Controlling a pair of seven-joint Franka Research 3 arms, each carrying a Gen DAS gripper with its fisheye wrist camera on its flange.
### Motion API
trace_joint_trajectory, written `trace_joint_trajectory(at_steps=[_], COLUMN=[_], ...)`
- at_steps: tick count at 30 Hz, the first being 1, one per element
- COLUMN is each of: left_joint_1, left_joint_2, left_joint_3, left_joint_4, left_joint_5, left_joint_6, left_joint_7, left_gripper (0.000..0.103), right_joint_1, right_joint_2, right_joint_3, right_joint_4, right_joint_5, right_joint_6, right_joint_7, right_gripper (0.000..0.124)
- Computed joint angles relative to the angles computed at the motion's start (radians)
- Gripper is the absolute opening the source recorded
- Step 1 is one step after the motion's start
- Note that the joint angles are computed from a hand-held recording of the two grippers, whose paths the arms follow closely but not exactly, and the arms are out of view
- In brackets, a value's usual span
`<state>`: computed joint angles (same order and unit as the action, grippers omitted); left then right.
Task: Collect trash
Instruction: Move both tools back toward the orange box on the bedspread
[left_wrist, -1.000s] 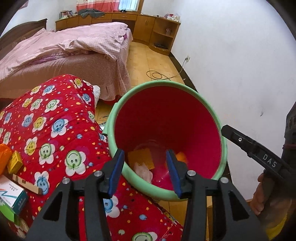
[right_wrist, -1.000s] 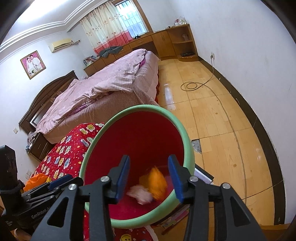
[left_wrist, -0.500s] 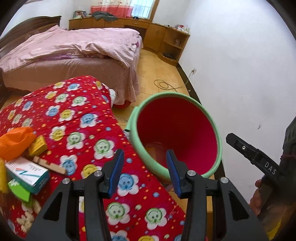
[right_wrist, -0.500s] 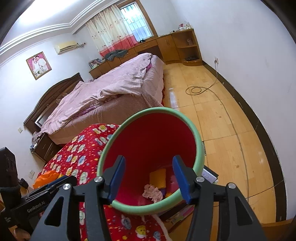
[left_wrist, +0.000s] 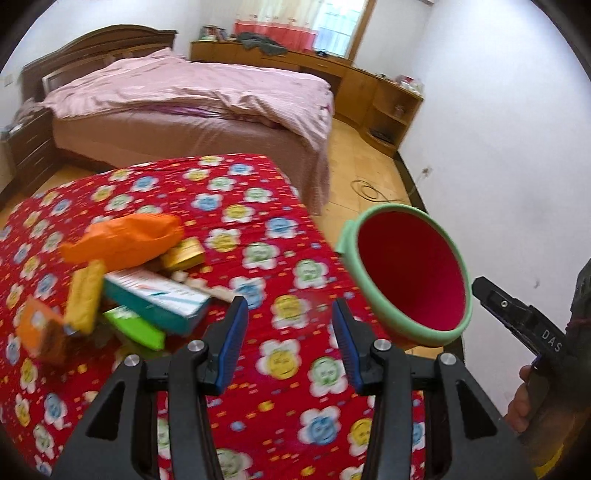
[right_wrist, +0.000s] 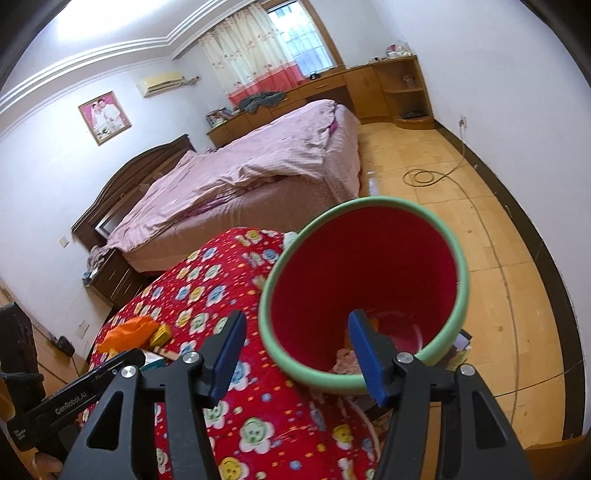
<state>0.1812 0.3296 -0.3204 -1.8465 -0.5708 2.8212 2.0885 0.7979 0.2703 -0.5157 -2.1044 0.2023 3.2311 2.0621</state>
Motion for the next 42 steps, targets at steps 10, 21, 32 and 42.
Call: trace_joint_trajectory(at_steps=[10,21,32,42], left_joint_1=[0.035,0.069,0.128,0.151], left_joint_2=[-0.05,-0.066,-0.022,0.054], left_joint_3=[0.05,0.106,0.116,0.125], left_joint_4=[-0.073,-0.118,-0.09,-0.011], left_joint_5=[0.016,0.128,0.212,0.283], left_joint_6=[0.064,0.118,0.107,0.051], left_joint_7=[-0.038,-0.16,-0.221,-0.209], left_gripper=[0.047,0.048,0.068,0.07], right_joint_1=[-0.066,-0.177,-0.222,-0.232], right_joint_2=[0.013,0.058,0.112,0.151], right_joint_3=[0.121,0.273,0.347,0.371], right_joint_4=[0.041,0.123,0.208,0.276], right_joint_5=[-0.035,-0.078,-0.124,-0.172], right_joint_6=[-0.026,-0.075,-0.144,-0.207], right_joint_7=[-0.005,-0.003,0.006,0.036], right_gripper=[0.061,0.061,0.061,0.061])
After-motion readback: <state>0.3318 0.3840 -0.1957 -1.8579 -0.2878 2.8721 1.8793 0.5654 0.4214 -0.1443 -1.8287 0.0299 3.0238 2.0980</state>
